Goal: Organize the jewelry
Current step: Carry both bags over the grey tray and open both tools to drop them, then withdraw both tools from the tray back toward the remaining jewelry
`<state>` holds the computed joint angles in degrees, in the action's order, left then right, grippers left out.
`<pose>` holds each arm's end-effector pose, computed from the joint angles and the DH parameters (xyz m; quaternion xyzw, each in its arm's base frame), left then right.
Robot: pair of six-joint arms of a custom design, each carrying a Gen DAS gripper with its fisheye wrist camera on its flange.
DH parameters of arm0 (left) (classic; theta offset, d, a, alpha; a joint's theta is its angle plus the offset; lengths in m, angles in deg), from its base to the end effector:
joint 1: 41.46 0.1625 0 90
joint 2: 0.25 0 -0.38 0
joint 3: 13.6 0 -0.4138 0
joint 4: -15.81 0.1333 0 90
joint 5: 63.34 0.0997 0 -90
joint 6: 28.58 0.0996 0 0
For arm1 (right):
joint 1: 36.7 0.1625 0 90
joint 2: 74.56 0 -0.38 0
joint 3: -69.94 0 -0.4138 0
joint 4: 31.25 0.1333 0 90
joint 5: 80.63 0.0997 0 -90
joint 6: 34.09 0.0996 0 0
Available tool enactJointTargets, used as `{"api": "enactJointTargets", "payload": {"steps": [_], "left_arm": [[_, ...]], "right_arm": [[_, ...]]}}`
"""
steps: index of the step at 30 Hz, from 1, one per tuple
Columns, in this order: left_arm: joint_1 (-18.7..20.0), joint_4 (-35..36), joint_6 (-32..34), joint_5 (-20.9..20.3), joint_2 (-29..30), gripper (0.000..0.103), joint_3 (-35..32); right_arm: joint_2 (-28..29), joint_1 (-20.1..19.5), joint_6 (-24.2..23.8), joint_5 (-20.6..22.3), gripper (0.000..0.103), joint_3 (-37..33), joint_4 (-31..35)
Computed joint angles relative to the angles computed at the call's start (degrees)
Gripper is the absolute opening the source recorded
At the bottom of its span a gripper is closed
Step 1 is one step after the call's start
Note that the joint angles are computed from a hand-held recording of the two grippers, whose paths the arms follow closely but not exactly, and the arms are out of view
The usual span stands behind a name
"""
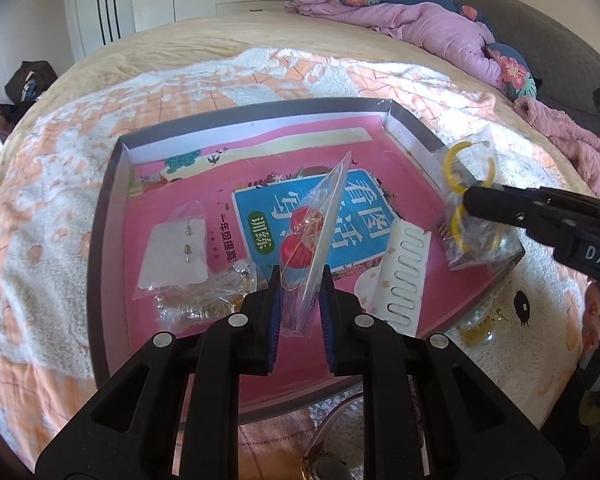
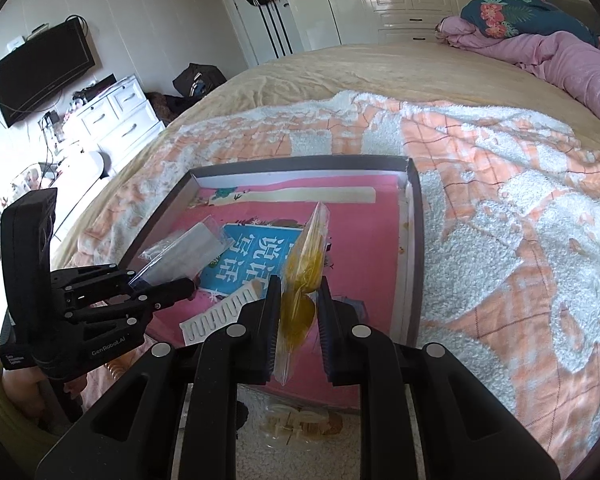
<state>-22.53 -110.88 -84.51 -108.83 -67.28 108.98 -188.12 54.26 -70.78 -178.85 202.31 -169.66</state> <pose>-0.3633 -0.3393 0.0717 0.1818 0.8969 -0.2667 0.3024 0.1253 -0.3731 0.3409 0.2938 -0.9187 0.2212 0.1441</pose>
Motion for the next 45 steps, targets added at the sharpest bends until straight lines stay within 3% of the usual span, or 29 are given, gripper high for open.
{"api": "enactJointTargets", "payload": {"steps": [19,24,31,38,42,45], "left_arm": [[0.6,-1.7,1.4,-1.2,0.5,0.011,0.3],[0.4,-2.0,1.7,-1.3,0.4,0.012,0.5],[-0.1,-2.0,1.4,-0.8,0.0,0.027,0.7],[-1.1,-1.6,0.2,0.2,-1.6,0.036,1.3],[-1.9,-0.2,-1.4,1.0,-2.6,0.057,1.5],[-2.5,-0.7,-2.3,0.9,-3.7,0.063,2.1]], "right_arm": [[0.9,-0.6,1.3,-1.6,0.019,1.0,1.2],[-1.3,-0.8,1.8,-0.1,0.032,1.3,1.9],[-5.1,-1.6,2.4,1.0,0.046,1.7,2.8],[-7.4,-1.9,2.7,1.5,0.07,2.3,2.5],[-8.6,-2.0,2.8,2.0,0.079,2.7,2.4],[-9.1,-1.9,3.0,2.1,0.083,2.9,2.3]]}}
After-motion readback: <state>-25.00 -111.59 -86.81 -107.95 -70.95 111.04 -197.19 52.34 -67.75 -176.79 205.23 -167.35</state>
